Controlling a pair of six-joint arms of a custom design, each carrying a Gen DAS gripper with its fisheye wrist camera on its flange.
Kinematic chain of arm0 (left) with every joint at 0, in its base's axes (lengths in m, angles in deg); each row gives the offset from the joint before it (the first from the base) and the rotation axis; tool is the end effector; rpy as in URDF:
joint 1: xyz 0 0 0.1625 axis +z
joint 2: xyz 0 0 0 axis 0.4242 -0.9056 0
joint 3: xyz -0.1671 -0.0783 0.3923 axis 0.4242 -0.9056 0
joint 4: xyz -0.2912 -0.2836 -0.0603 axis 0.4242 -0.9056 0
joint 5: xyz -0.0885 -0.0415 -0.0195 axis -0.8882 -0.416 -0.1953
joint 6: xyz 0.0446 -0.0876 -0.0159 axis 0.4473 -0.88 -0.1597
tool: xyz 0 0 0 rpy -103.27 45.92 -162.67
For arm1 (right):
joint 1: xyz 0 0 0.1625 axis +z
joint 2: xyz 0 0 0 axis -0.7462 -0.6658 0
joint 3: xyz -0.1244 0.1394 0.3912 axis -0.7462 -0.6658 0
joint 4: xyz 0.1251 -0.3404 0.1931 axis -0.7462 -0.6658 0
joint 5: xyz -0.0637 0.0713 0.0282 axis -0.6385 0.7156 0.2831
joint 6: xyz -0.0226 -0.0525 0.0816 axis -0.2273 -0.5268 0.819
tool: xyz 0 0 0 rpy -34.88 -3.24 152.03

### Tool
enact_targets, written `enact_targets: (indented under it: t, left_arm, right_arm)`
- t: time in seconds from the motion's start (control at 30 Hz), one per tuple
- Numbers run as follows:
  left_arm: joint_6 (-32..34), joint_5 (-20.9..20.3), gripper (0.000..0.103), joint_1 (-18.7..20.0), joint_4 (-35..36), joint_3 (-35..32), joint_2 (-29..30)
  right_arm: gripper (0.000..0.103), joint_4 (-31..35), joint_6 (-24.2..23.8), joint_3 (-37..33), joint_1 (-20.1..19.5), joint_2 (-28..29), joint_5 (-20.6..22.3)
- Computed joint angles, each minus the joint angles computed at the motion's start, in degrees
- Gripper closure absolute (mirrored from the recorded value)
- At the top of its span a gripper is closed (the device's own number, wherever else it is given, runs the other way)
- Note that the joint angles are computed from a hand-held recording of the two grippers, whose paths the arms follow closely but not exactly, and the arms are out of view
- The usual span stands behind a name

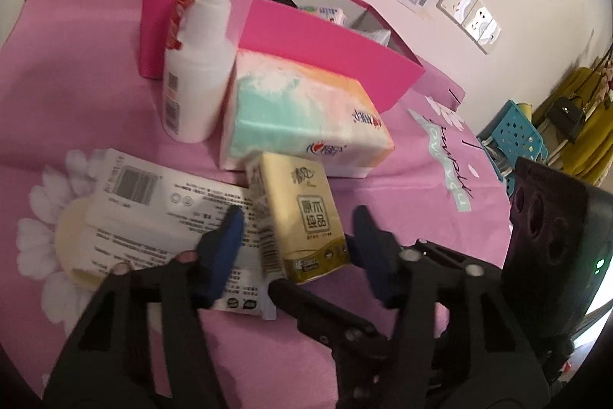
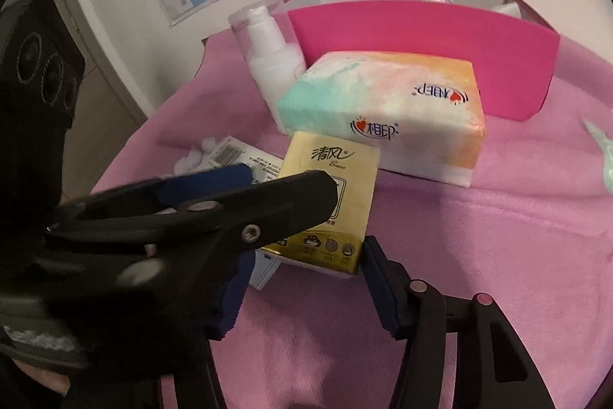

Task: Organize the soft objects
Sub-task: 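Grasp the yellow tissue pack with the left gripper, then carry the yellow tissue pack with the left gripper and drop it into the box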

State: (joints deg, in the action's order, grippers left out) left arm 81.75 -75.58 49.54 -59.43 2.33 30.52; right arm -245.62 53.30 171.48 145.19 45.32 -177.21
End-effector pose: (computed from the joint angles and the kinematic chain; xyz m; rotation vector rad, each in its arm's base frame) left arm -0.0670 -0.7805 0.0784 1.0691 2.8058 -0.3882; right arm 0.1691 -0.6808 -0.0428 0.1626 -2.4481 0.9843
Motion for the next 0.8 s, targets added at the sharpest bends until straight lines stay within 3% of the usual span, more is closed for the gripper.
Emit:
enact_targets:
  t: [0.17, 0.33, 0.6, 0.8]
  left_arm:
    - [-0.5, 0.2, 0.050, -0.1, 0.8, -0.7, 0.7]
    - [0.1, 0.3, 0.062, -0.4, -0.9, 0.4, -0.3]
    - [3.1, -1.4, 0.062, -2.5, -7.6, 4.7, -3.9]
    - [5.4, -1.0, 0.062, -4.9, -11.1, 3.1, -3.9]
  right_arm:
    - [0.047, -0.7, 0.4, 1.0, -0.2, -0.4, 1.4]
    - [0.048, -2.0, 0.1, 1.5, -0.1, -0.7, 1.4]
    - [0.048, -6.8, -3.2, 2.6, 2.2, -2.1, 1.4]
    - [0.048, -8.8, -7.3, 1.4, 4.0, -3.5, 0.7]
